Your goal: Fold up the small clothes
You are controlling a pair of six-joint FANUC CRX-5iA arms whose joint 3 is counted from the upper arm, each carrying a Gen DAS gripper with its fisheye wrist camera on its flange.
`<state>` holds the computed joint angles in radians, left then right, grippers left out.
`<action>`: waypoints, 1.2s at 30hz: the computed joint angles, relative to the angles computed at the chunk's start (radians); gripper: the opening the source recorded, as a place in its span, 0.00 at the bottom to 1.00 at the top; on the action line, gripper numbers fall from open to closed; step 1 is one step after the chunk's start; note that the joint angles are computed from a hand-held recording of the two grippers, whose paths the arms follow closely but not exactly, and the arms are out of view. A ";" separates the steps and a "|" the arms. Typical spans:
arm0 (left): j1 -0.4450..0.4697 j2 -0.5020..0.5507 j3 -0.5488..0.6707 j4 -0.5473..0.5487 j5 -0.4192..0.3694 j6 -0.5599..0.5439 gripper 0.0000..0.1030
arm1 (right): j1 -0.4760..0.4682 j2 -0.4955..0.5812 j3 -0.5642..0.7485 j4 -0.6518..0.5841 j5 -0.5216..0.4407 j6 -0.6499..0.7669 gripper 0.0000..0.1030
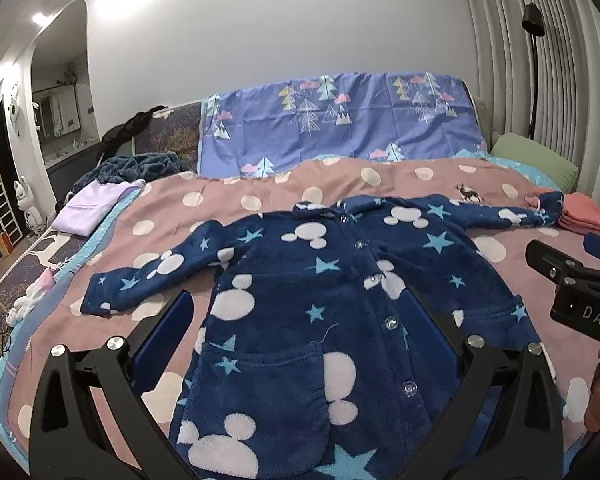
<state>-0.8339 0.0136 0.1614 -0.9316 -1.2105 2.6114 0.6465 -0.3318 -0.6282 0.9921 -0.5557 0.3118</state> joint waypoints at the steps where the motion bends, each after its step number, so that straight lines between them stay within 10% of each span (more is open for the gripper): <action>1: 0.008 0.001 0.001 0.015 0.005 -0.013 0.99 | 0.001 0.002 0.002 -0.006 0.000 0.005 0.98; 36: 0.033 0.010 -0.013 0.087 0.072 -0.029 0.99 | 0.029 0.006 0.004 -0.033 -0.012 0.036 0.98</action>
<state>-0.8012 0.0232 0.1486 -0.8441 -1.1385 2.5828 0.6758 -0.3256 -0.6242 0.9594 -0.5680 0.3475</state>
